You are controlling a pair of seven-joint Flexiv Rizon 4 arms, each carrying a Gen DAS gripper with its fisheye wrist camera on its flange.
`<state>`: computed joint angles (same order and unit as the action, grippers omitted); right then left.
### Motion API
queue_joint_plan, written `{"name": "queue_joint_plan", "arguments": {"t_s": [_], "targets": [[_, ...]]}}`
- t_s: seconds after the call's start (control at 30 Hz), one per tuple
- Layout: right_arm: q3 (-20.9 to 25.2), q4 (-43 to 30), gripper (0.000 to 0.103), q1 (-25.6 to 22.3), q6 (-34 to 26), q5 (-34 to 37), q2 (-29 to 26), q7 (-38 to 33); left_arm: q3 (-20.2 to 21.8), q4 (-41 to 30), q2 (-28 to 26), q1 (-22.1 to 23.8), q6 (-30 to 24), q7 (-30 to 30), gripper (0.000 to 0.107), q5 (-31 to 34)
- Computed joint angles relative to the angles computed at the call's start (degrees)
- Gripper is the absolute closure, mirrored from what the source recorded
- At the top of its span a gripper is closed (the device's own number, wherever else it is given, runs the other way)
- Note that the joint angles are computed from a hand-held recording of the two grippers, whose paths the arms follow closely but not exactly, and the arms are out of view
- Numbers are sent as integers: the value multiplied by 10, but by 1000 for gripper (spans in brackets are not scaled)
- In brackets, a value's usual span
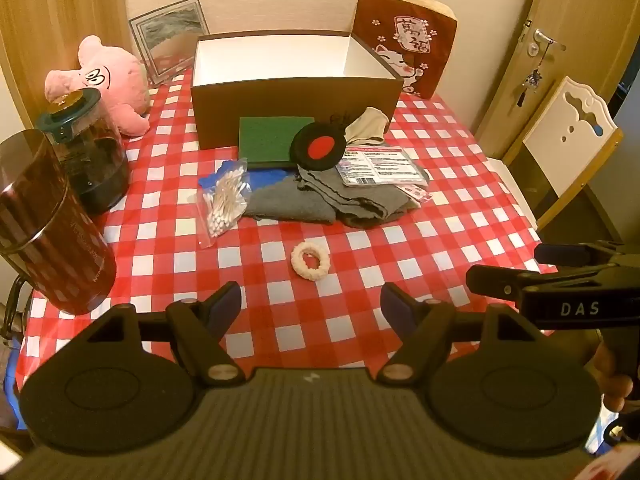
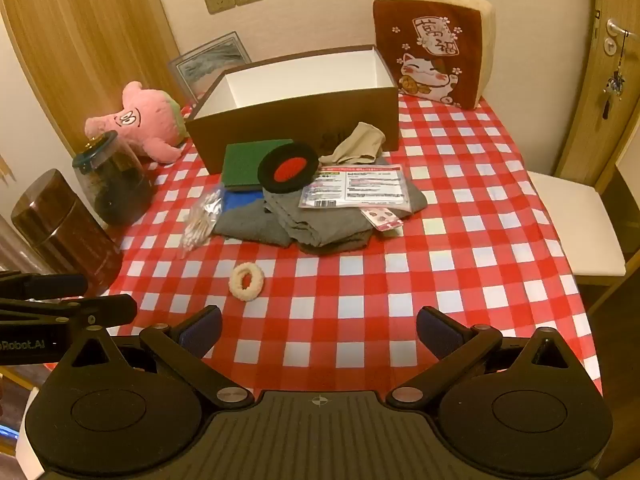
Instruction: Organize soft objects
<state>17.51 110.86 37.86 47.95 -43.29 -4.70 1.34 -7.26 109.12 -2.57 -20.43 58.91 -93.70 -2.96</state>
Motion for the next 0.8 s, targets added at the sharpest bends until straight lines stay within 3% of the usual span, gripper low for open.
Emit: {"name": "queue_joint_plan", "arguments": {"t_s": [0.8], "targets": [[-1,1,0,-2,2,1,0,-2,0,1,0,0,0,2,32,0]]}}
